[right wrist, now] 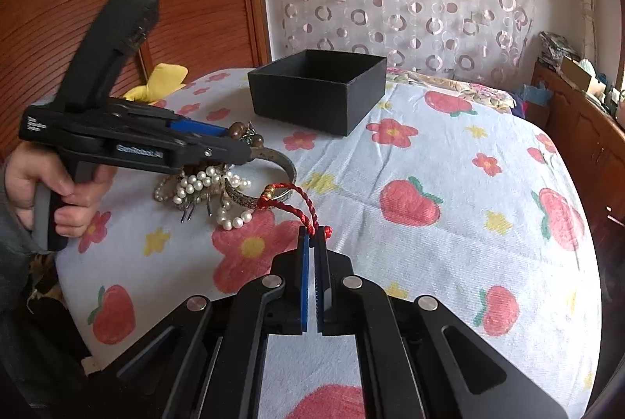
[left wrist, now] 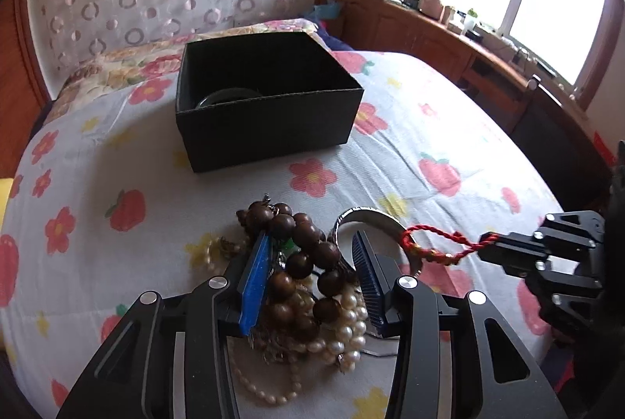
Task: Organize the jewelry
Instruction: 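Grasp the wooden bead bracelet with the left tool and lift it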
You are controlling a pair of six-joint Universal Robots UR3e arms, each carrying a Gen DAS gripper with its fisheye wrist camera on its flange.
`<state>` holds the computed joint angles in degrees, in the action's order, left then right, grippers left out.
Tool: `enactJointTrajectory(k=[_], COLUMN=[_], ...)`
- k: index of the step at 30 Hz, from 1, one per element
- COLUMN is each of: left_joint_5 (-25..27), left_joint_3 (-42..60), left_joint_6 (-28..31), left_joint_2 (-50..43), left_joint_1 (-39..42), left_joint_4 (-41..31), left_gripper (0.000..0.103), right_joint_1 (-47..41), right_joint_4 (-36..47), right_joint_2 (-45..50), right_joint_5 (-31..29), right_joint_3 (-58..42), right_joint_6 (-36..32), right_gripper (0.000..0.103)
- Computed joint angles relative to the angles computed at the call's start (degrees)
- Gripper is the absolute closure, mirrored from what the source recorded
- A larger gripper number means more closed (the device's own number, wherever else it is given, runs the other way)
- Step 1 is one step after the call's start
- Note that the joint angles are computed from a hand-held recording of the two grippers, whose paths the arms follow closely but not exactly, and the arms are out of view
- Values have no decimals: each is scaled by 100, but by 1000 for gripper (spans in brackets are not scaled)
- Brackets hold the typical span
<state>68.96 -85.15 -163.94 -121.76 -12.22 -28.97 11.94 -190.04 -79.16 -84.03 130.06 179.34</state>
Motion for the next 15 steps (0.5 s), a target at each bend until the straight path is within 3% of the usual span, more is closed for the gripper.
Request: enactJointTrajectory(k=[7,15], left_joint_5=[-115,-532], left_joint_3=[-357,-944], left_joint_6=[4,64], left_joint_2=[193,755], left_joint_1=[63,344], left_joint_4=[448,714], left_gripper=[91,91], right_joint_1=[36,17], right_joint_4=[-85,-95], right_joint_2=[18,9], right_joint_5=[0,12], right_joint_3=[43,74], right_joint_6=[-52,-53], right_gripper=[100,100])
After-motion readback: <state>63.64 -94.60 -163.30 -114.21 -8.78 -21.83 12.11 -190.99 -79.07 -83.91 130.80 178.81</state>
